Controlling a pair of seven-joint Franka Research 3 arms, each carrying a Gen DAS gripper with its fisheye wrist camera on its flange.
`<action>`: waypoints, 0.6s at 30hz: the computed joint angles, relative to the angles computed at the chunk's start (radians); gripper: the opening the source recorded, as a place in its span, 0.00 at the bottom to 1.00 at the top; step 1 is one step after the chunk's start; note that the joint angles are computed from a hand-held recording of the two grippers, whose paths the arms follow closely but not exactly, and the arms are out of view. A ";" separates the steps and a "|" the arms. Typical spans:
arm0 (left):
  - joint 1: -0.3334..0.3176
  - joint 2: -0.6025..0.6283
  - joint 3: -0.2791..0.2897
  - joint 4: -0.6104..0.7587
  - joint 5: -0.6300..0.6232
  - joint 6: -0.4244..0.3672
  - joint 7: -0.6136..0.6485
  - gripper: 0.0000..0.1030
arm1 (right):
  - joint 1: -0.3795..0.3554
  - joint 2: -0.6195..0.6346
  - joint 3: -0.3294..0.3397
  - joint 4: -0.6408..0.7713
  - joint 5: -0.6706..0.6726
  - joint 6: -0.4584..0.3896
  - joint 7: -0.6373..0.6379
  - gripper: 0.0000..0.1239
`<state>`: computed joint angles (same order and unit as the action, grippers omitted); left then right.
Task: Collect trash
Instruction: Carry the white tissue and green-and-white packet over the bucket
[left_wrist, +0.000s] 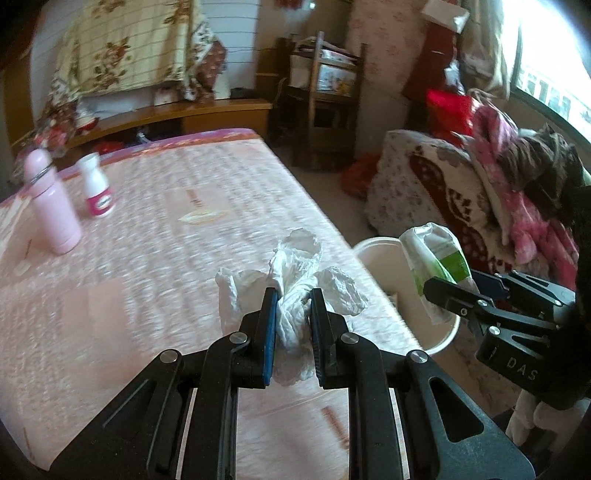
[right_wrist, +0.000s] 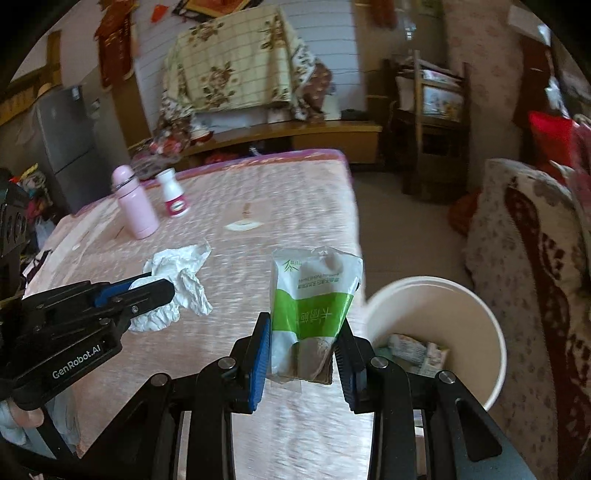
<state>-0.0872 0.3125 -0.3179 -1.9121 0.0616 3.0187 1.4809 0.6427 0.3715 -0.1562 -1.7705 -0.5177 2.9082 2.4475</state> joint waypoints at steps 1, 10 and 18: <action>-0.006 0.011 -0.004 0.014 0.004 -0.005 0.002 0.14 | 0.004 -0.014 -0.016 -0.020 -0.012 0.004 0.016 0.26; -0.117 0.154 0.014 0.215 0.084 -0.092 -0.004 0.14 | -0.074 -0.110 -0.046 -0.177 -0.132 0.034 0.176 0.25; -0.189 0.292 0.022 0.403 0.113 -0.187 0.004 0.14 | -0.175 -0.101 -0.010 -0.218 -0.072 0.042 0.188 0.25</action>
